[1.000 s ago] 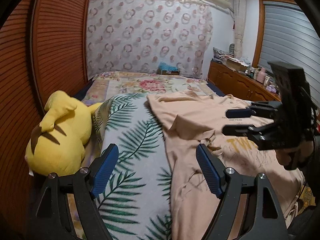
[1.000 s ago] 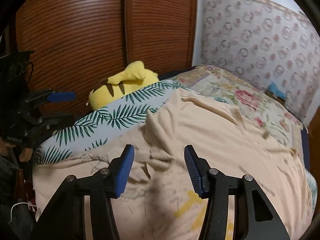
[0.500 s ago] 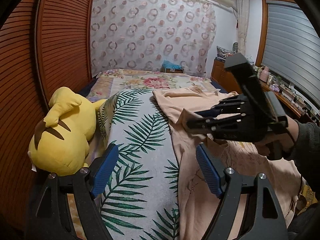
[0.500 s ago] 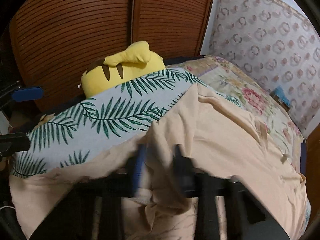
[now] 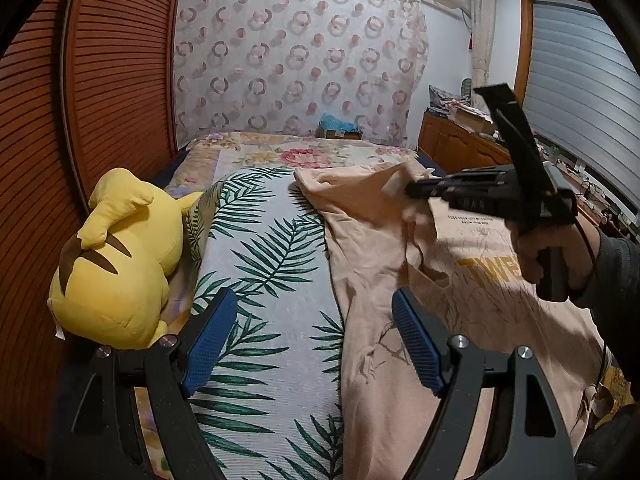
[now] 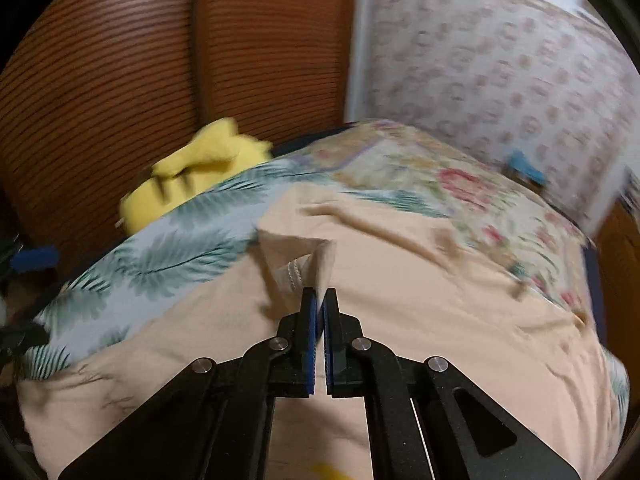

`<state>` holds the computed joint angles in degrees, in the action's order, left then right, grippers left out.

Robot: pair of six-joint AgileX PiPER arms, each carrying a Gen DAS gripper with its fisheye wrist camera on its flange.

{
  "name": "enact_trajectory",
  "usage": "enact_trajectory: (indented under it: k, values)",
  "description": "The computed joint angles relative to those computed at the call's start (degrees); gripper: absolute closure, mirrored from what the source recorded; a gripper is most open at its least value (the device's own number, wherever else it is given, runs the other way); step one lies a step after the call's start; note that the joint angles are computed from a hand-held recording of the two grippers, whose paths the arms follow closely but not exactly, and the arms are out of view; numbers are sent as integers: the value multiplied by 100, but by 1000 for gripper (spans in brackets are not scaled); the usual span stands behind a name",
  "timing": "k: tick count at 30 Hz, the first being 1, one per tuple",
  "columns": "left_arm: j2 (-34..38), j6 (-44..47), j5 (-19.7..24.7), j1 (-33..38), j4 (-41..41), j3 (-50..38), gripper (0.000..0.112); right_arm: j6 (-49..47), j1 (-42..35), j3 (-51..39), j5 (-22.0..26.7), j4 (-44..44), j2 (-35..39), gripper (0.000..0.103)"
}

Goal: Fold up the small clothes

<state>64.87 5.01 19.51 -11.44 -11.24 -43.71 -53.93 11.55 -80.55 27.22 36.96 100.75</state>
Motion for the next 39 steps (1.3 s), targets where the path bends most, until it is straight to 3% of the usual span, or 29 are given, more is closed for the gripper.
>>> enact_trajectory:
  k: [6,9,12,13,17,20,23,25,28,33,39]
  values:
    - [36,-435,4,-138,344,-9,32,964,-303,333,-369,-450,-152,99]
    - [73,-629,21,-231,505,-37,32,1294,-223,488,-563,-773,-249,86]
    - [137,-773,11,-317,650,-67,32,376,-222,678,-448,173,-340,63]
    - [147,-774,5,-328,652,-64,32,38,-224,655,-447,463,-297,61]
    - [203,-971,33,-453,821,-89,32,-383,-190,323,46,552,39,61]
    - [251,-1032,43,-524,859,-85,32,221,7,125,62,-233,285,61]
    - [310,-1112,36,-568,937,-71,32,678,94,16,19,-831,461,68]
    - [350,-1225,22,-598,1042,-61,32,555,63,68,-35,-780,412,85]
    - [379,-1398,-29,-640,1198,-36,32,595,-35,107,38,-793,349,98]
    - [398,-1574,55,-687,1397,-84,32,1306,-57,110,-1,-1142,189,98]
    - [483,-1351,110,-609,1162,-138,32,720,-416,911,-120,-395,-529,97]
